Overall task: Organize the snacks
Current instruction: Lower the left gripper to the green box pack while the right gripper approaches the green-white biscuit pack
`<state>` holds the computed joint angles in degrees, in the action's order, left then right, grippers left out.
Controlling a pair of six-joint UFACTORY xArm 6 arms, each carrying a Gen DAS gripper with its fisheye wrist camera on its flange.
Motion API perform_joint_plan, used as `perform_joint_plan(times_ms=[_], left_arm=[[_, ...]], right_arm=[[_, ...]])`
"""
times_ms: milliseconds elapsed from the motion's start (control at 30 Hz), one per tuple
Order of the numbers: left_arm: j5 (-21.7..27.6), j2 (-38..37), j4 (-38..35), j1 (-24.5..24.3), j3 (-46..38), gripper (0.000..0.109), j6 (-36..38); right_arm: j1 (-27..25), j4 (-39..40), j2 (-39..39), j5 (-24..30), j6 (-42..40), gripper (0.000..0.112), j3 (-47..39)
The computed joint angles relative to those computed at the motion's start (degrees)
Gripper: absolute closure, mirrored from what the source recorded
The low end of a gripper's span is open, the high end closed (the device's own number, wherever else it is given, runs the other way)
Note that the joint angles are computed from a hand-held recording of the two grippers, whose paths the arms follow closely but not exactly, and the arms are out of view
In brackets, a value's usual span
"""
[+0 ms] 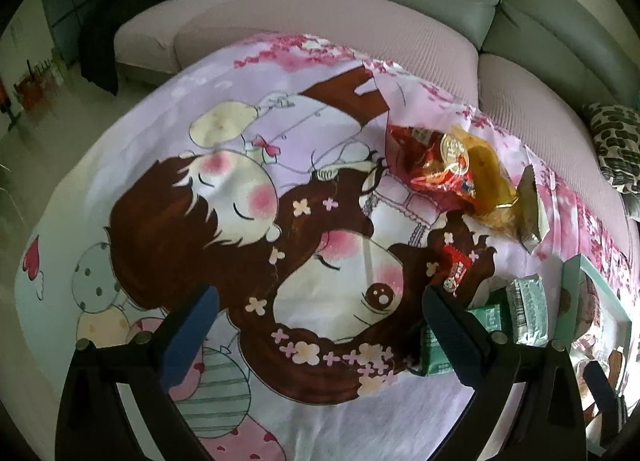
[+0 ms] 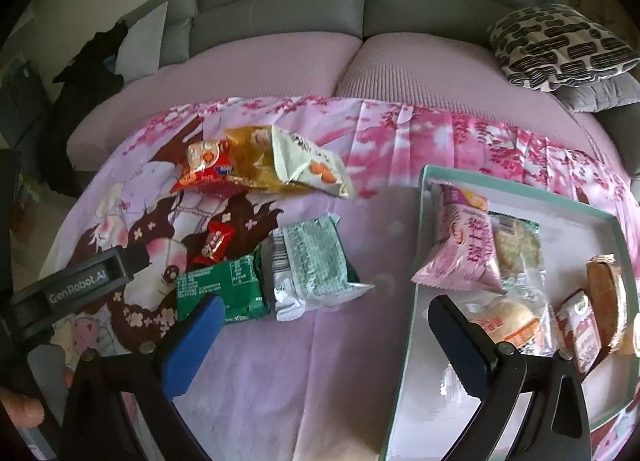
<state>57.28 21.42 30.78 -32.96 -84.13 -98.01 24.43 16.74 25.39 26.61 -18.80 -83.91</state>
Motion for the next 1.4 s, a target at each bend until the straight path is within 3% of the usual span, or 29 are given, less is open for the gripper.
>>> perform_joint_plan(times_ms=[600,1133,1400], left_arm=[[-17.2,4.1,-5.6,1.8,-0.8,0.007,5.2],[-18.5,10.7,-12.6,2.1,-8.1,0.007,14.0],[-12.9,15.3,-14.3,2.0,-14.9,0.007,17.3]], right_arm=[[-0.7,-7.3,1.7,-0.2,5.0,0.010,-1.4],[-1.3,-9.7,1.7,0.6,7.2,0.011,-1.8],[-1.3,-10.6,1.7,0.8,7.6,0.011,-1.9]])
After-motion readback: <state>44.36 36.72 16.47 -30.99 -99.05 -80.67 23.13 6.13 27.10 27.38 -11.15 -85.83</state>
